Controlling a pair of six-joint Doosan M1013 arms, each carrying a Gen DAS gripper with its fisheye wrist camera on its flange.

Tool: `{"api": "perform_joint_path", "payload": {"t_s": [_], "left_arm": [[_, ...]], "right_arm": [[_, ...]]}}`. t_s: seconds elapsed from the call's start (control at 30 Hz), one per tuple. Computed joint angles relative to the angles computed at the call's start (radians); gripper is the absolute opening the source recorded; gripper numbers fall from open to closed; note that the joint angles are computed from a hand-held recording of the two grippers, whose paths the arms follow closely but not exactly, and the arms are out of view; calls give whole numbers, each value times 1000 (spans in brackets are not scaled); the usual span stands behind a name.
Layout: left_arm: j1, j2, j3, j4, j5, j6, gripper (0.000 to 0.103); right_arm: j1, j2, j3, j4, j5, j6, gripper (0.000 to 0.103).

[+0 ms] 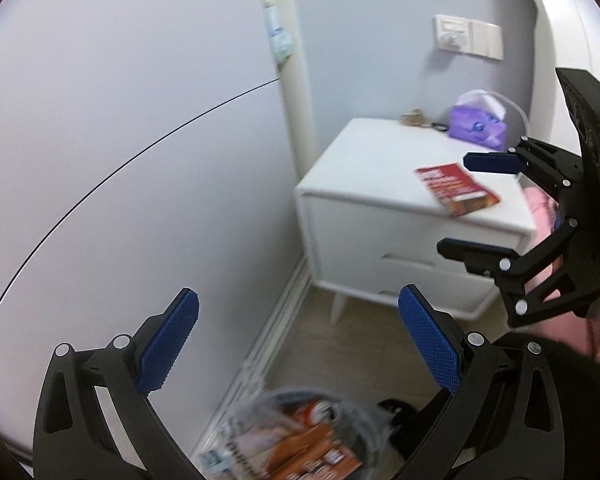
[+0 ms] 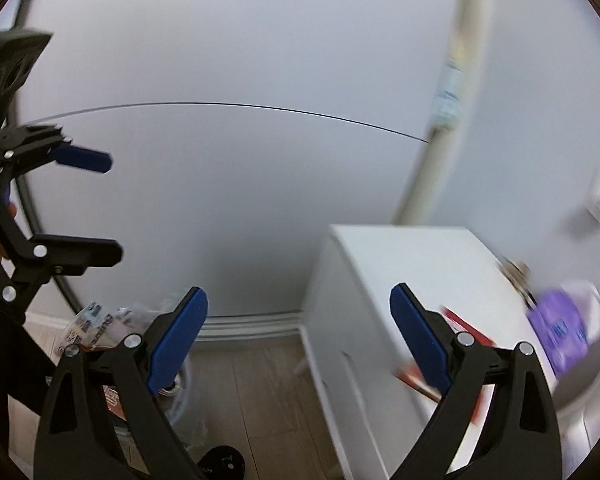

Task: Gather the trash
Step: 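Move both tools up toward the red flyer on the nightstand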

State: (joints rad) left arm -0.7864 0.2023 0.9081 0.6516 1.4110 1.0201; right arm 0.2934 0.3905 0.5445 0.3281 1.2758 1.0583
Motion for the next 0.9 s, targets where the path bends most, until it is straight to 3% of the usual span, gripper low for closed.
{"api": "perform_joint_path", "payload": {"t_s": [0.2,0.43,0.67,0.9], "left_arm": [[5,76,-99,-85,-41,48,97],[30,161,-209,-224,-77,69,97],[56,227,-286,-359,-97,99,97],[71,285,-334,-469,-78,136,97]], "right_arm": [[-78,-5,0,-105,27,170,90],[-150,-18,33,-164,43,264,90],[-193,-41,99,-89,2,198,90],[-200,-3,59,-12,68,193,90]]}}
